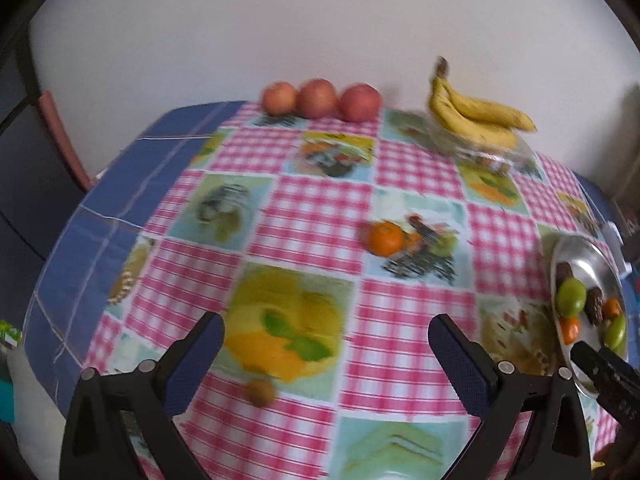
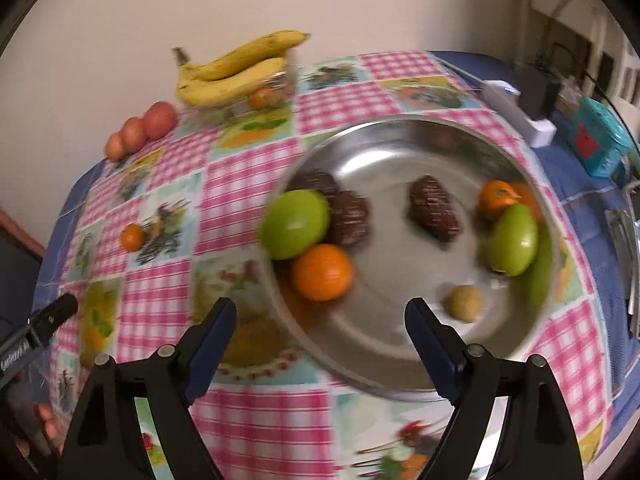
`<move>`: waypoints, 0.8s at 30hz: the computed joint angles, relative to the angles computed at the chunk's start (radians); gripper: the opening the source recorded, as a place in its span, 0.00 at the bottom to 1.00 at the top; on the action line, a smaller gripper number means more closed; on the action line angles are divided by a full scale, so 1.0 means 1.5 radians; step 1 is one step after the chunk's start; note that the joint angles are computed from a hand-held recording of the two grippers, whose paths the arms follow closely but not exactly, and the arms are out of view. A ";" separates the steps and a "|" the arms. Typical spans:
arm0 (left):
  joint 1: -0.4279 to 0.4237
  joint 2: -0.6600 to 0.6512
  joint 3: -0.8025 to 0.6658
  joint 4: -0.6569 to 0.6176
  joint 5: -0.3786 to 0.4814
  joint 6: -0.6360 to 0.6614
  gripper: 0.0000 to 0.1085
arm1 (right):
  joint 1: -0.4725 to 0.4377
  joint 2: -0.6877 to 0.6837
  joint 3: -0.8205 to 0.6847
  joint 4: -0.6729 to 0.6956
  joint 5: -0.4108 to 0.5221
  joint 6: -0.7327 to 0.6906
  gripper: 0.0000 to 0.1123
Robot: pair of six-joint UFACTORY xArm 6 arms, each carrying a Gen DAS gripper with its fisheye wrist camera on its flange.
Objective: Organize fruits
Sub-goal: 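Move both open tools back toward the remaining fruit on the table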
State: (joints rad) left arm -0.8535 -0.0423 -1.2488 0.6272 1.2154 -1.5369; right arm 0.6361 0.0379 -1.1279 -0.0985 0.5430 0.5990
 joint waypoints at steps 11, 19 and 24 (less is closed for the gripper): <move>0.024 -0.151 0.172 -0.022 -0.036 -0.058 0.95 | 0.069 0.047 -0.069 0.086 -0.008 -0.105 0.77; 0.048 -0.177 0.222 -0.105 -0.065 -0.037 0.95 | 0.098 0.093 -0.125 0.080 0.030 -0.132 0.77; 0.053 -0.189 0.247 -0.126 -0.096 -0.029 0.93 | 0.107 0.115 -0.149 0.072 0.060 -0.141 0.77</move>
